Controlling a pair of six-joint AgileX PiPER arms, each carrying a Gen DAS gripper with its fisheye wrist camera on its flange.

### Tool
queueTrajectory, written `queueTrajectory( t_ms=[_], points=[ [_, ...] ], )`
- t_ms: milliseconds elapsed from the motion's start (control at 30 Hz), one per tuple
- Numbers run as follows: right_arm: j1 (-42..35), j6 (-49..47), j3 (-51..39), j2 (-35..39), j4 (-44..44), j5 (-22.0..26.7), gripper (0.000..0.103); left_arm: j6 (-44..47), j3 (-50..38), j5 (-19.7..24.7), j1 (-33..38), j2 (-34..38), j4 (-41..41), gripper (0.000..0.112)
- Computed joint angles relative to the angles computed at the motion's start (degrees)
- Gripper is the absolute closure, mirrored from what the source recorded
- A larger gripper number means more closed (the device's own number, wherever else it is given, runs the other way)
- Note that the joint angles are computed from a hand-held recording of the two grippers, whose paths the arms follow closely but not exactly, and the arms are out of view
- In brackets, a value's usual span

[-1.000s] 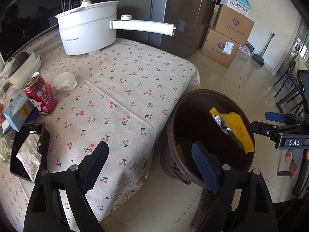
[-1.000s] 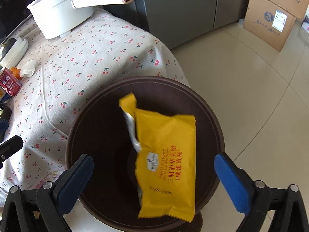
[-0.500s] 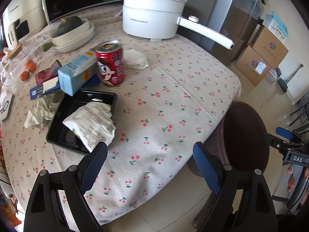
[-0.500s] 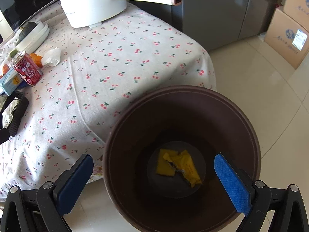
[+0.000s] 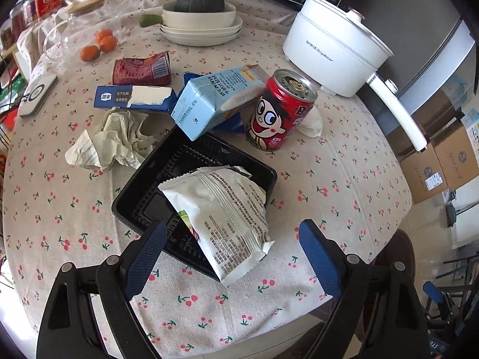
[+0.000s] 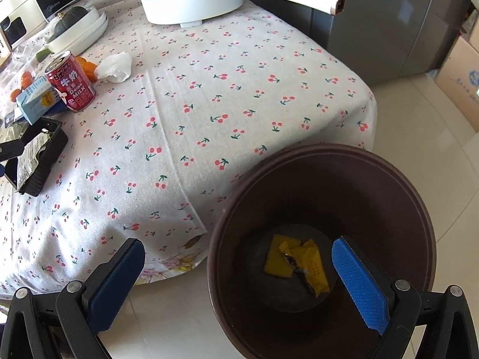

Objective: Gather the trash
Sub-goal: 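Grasp the white snack bag with the left gripper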

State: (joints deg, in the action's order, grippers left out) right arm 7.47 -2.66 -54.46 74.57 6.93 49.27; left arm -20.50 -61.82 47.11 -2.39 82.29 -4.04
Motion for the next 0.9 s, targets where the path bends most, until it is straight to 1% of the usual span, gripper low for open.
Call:
queueTrajectory(
  t_ms=[67,167,233,333,400,500,700,900],
  points=[
    [-0.66,-0.51,0.16,0.03,0.23,0.09,0.0,-1.16,-0.32,-0.9,-0.34,1.4,0.66,0.022],
    [-1.74,-1.09,0.46,0.14,0.39,0.14,0.0,-1.74,-0.02,-2.55,0.1,2.93,0.33,0.028],
    [-2.63,-1.65,0.63,0.22,0.65,0.21,0.0,-1.05,0.07,-3.14,0.63,3.86,-0.81,0.03],
    [-3.85,-2.49,0.7,0.29,1.45,0.37,0.0,0.84,0.51,-3.72,1.49,4.72,-3.39,0.036],
    [-4.32,-2.82,0.66,0.38,1.93,0.44,0.0,1.85,0.76,-3.97,1.72,4.83,-4.37,0.044],
    [-4.37,-2.74,0.4,0.62,2.15,0.52,0.0,2.93,0.93,-4.11,1.56,4.57,-4.47,0.053],
    [-2.82,-1.29,-0.18,0.65,1.61,0.55,0.0,5.29,1.63,-4.25,1.44,2.22,-4.92,0.058],
    [-0.21,1.52,-1.08,1.14,0.37,0.33,0.0,5.84,1.88,-4.11,-0.92,-1.64,-1.5,0.059]
  ],
)
